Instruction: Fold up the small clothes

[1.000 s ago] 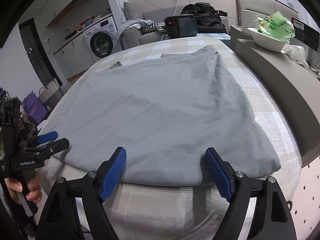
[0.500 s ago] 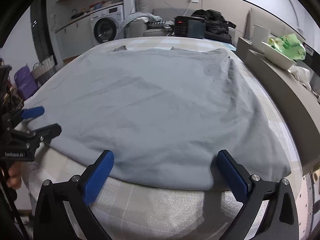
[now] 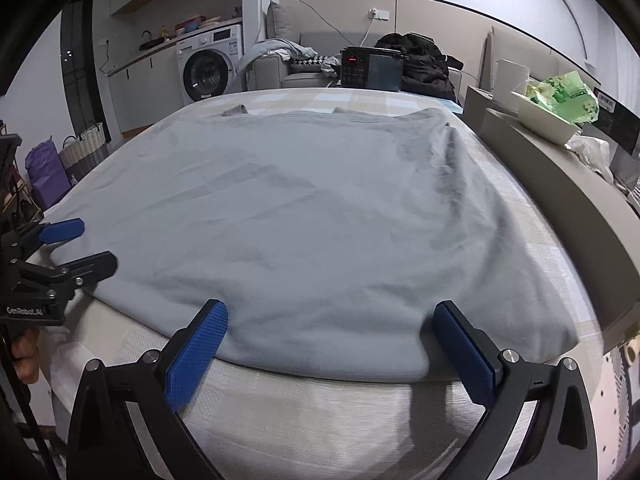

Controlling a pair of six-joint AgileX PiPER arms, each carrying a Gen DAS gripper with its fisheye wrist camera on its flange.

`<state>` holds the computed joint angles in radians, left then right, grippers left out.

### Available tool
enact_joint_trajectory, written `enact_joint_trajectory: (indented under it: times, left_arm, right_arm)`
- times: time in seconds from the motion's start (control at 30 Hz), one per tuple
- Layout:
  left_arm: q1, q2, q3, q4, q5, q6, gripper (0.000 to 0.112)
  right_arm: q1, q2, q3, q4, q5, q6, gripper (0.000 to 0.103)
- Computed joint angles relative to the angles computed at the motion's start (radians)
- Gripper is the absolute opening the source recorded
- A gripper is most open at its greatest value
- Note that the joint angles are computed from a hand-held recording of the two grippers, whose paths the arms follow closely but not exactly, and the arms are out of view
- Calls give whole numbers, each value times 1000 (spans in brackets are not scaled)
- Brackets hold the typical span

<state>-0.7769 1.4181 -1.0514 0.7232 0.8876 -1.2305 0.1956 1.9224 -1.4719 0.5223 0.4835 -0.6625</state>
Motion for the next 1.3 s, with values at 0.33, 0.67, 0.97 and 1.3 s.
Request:
enact_joint_trajectory:
  times: [0.33, 0.67, 0.97, 1.3]
  left_arm:
    - [-10, -3, 15, 30, -8, -31, 103]
    - [110, -40, -67, -228, -33, 219, 100]
    - [229, -44, -196, -185, 42, 250, 100]
    - [357, 133, -304, -257, -72, 393, 100]
  right_arm:
    - [-91, 49, -96, -351, 4, 428, 103]
    - [-53, 24, -136, -249, 7, 324, 103]
    - [-6, 54, -265, -528, 50, 561, 103]
    - [9, 159, -480, -354, 212, 425, 103]
